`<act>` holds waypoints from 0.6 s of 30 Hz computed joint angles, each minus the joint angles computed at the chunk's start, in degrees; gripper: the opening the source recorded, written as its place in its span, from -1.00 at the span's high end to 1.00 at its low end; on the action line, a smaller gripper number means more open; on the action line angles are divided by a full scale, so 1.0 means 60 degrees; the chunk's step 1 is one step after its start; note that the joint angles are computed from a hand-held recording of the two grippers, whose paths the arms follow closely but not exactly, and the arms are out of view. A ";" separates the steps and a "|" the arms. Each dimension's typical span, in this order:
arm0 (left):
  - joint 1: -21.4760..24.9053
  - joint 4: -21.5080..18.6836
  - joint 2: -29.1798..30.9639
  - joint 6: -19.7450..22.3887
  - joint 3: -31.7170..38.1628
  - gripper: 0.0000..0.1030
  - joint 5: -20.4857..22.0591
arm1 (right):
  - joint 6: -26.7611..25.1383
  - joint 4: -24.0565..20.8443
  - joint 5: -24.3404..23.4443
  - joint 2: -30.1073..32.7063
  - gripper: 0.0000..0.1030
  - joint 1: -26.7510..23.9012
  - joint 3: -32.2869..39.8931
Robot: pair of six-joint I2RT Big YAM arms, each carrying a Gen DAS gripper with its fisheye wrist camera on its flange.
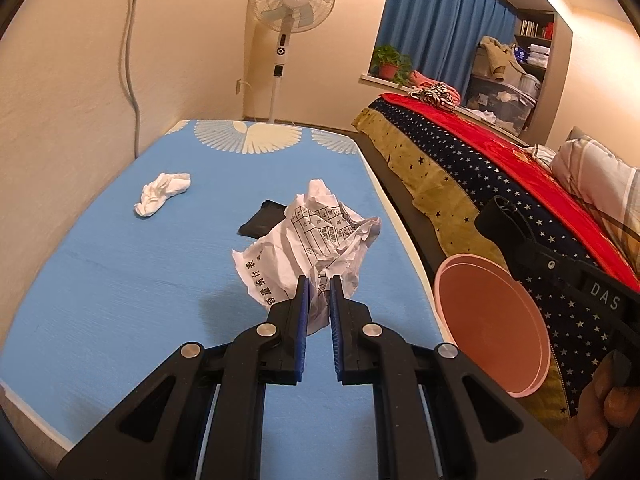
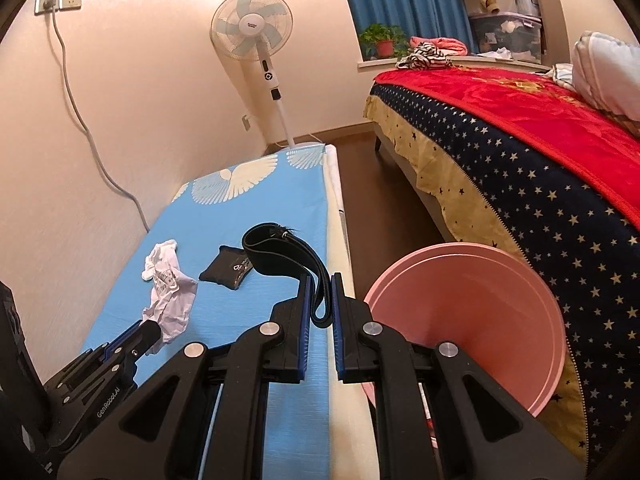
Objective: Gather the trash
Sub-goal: 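Carry the printed paper and black strap with both tools over the pink bin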
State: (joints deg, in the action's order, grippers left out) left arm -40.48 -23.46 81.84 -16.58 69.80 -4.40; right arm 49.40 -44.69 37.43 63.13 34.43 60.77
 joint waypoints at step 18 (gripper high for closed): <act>-0.0191 0.0312 0.0049 0.0111 -0.0045 0.80 0.0151 | 0.0365 -0.0329 0.0606 -0.0265 0.80 -0.0021 -0.0116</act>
